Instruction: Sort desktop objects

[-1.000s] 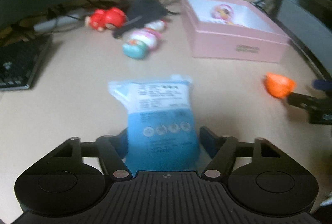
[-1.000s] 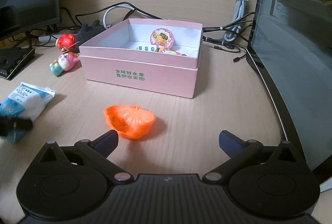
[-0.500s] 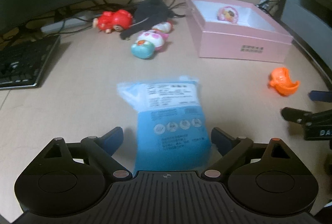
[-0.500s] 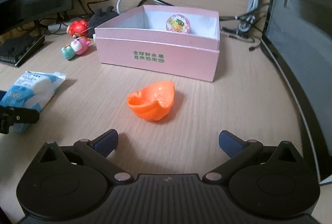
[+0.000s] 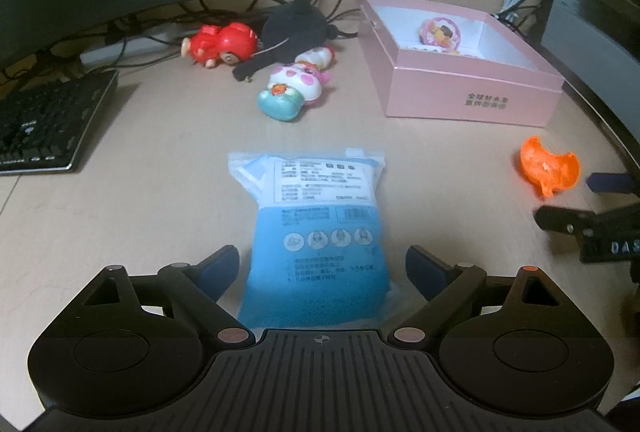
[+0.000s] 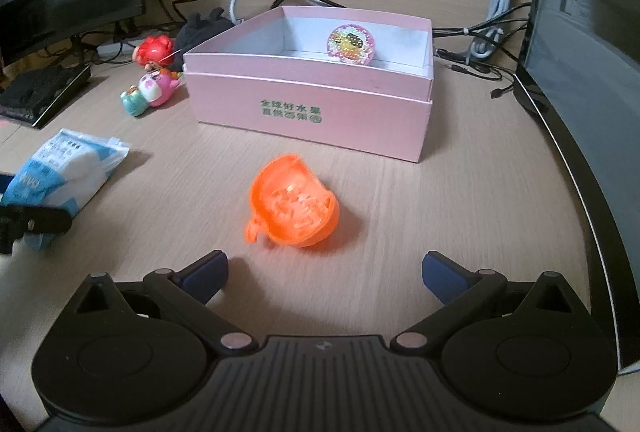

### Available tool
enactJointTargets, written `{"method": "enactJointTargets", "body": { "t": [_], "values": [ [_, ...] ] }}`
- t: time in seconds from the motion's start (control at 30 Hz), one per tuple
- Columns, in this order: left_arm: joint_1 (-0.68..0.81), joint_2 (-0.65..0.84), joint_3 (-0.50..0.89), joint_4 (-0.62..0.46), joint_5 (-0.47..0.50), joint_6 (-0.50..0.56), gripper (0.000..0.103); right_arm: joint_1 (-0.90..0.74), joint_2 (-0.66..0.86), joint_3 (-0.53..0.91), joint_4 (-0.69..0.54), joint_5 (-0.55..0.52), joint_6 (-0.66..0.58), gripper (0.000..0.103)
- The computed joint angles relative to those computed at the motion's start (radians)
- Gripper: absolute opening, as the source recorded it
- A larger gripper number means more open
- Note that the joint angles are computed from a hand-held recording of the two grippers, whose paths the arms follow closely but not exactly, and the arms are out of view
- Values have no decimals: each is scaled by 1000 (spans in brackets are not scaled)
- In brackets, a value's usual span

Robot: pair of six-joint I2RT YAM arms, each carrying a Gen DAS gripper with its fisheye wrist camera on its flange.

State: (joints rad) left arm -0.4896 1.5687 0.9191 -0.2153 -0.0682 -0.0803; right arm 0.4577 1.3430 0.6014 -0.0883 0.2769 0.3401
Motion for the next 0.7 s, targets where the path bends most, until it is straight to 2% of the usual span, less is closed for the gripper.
{"method": "enactJointTargets", "body": {
  "t": [0.1, 0.17, 0.23, 0.3, 0.33, 0.37, 0.53, 0.6, 0.67, 0.7],
  "values": [
    [3, -4, -4, -5, 4, -3, 95, 2, 22, 22, 13, -13, -20, 93],
    [8, -13, -12, -7, 9, -2, 95, 8, 37, 44, 7, -20, -43, 81],
    [14, -23, -21, -5, 16, -1, 95, 17, 48, 61, 6, -19, -60, 72],
    [18, -33, -28, -3, 18, -2, 95, 24, 65, 79, 5, -5, -71, 68],
    [21, -37, -31, -3, 19, -1, 95, 26, 72, 86, 4, 0, -73, 60],
    [22, -41, -34, -2, 18, -1, 95, 24, 77, 94, 1, -4, -75, 57],
    [13, -20, -17, 17, 0, 7, 93, 40, 79, 129, -61, 9, -78, 57],
    [-2, 6, 4, 24, -25, 11, 87, 50, 45, 126, -95, 7, -85, 57],
    [-19, 30, 24, 20, -48, 23, 66, 54, -13, 120, -137, -4, -85, 57],
    [-25, 35, 29, 16, -55, 33, 62, 52, -45, 118, -159, -10, -83, 57]
  ]
}}
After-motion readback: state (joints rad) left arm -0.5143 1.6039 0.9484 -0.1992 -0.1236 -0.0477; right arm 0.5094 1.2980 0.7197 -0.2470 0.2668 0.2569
